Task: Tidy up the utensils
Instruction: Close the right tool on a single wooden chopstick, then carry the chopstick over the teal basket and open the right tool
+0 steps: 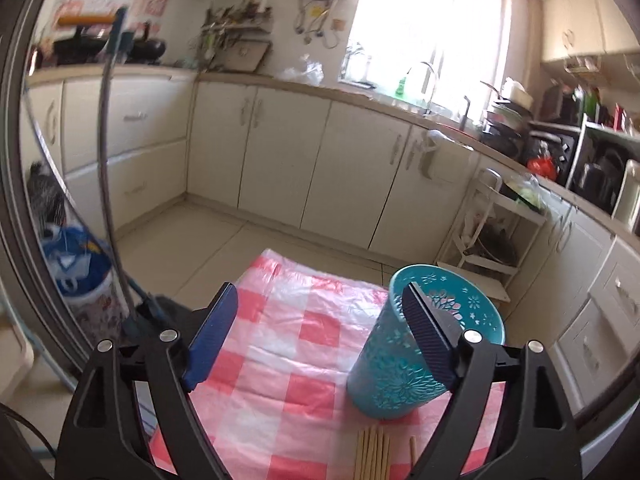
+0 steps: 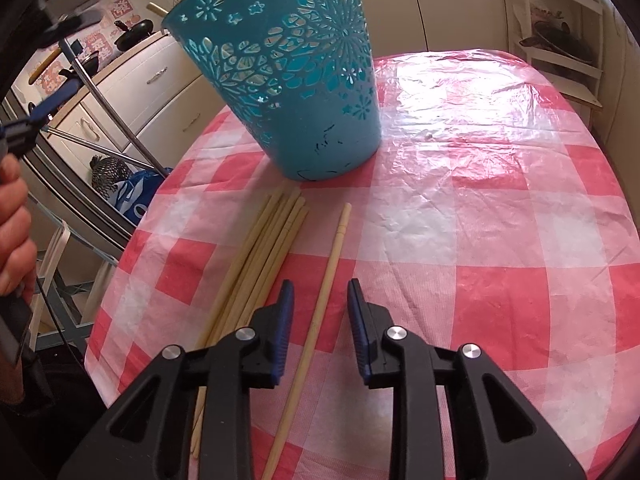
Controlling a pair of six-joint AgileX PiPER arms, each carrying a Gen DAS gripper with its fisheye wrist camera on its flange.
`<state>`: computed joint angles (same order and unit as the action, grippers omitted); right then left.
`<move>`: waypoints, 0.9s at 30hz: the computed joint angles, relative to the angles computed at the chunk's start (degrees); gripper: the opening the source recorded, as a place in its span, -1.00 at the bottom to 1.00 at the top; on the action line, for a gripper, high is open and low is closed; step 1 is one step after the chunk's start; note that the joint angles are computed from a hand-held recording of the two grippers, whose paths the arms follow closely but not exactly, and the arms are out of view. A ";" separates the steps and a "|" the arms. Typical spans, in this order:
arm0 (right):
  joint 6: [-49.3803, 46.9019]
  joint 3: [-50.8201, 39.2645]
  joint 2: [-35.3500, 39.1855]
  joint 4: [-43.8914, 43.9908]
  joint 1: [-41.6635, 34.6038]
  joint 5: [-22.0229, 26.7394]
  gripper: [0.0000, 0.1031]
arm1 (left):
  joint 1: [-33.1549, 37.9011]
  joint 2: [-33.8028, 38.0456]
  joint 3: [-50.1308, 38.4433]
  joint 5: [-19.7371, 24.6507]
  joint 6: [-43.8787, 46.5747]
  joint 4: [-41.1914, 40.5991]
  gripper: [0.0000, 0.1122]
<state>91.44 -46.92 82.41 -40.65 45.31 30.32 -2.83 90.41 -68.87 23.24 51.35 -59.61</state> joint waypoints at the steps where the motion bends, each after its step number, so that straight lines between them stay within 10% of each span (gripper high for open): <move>1: -0.70 -1.05 0.63 0.91 -0.05 1.13 -0.47 | 0.97 1.11 -1.28 1.95 -2.54 1.93 0.43; 10: -11.15 -18.33 13.67 1.20 7.09 26.49 -0.89 | 5.76 3.60 -5.38 9.12 -5.91 4.09 0.43; 18: 2.42 -3.59 -10.25 -1.44 5.91 6.91 -0.89 | 7.55 5.33 -8.45 11.84 -11.22 6.79 0.44; 27: 16.76 -21.67 -6.20 -35.68 1.48 12.75 -0.89 | 8.05 5.88 -8.71 11.48 -12.35 6.23 0.45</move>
<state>108.21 -68.59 76.21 -76.33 46.78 43.07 5.22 96.28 -77.58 34.72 39.01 -53.38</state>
